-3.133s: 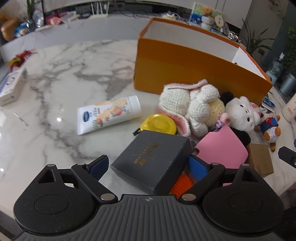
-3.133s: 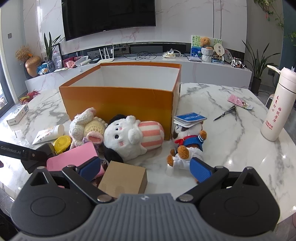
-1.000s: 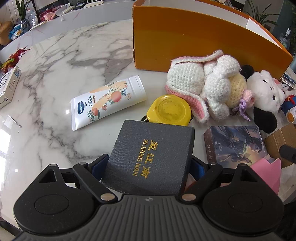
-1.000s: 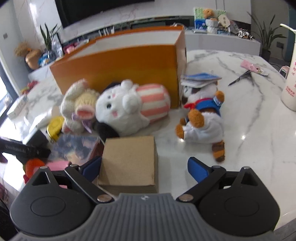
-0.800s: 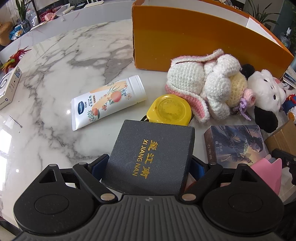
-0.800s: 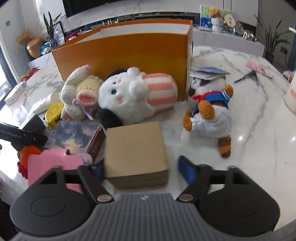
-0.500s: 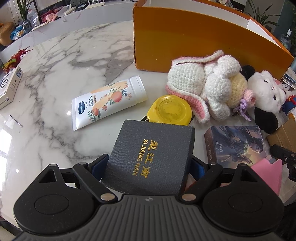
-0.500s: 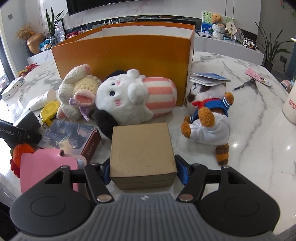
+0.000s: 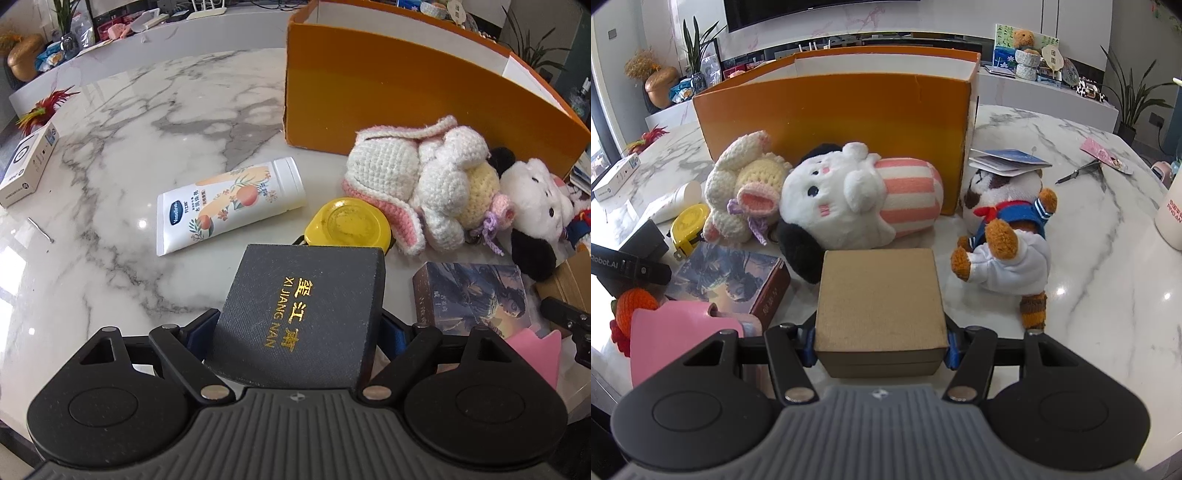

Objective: Organize objects
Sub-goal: 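Grasp the small kraft box with the right tool and lift it, then carry the black box and kraft box over the orange box with both tools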

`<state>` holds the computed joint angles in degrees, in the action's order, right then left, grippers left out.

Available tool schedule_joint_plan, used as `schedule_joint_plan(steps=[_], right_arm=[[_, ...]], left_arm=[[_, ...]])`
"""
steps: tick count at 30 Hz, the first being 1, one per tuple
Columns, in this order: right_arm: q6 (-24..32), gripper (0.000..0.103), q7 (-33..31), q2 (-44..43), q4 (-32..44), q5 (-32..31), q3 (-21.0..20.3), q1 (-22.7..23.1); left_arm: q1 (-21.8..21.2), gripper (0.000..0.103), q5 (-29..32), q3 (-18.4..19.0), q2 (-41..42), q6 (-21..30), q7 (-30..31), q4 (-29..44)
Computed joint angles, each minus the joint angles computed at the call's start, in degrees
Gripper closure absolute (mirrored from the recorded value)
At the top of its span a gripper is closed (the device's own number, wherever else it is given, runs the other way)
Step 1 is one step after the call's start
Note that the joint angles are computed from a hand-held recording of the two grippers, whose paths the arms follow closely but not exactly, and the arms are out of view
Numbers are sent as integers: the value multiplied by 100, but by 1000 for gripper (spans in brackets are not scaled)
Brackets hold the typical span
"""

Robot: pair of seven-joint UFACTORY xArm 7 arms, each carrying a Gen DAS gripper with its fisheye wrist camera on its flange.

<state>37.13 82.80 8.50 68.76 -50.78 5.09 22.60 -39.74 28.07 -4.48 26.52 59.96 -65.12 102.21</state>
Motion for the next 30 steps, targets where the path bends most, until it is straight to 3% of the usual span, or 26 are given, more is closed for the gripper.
schedule_joint_plan(steps=[25, 30], right_arm=[[-258, 42, 461, -407, -164, -581, 165, -85], [-325, 42, 590, -515, -174, -781, 218, -109]], left_arm=[[-166, 2, 840, -15, -359, -145, -654, -253], [-266, 2, 1002, -4, -300, 42, -635, -47]])
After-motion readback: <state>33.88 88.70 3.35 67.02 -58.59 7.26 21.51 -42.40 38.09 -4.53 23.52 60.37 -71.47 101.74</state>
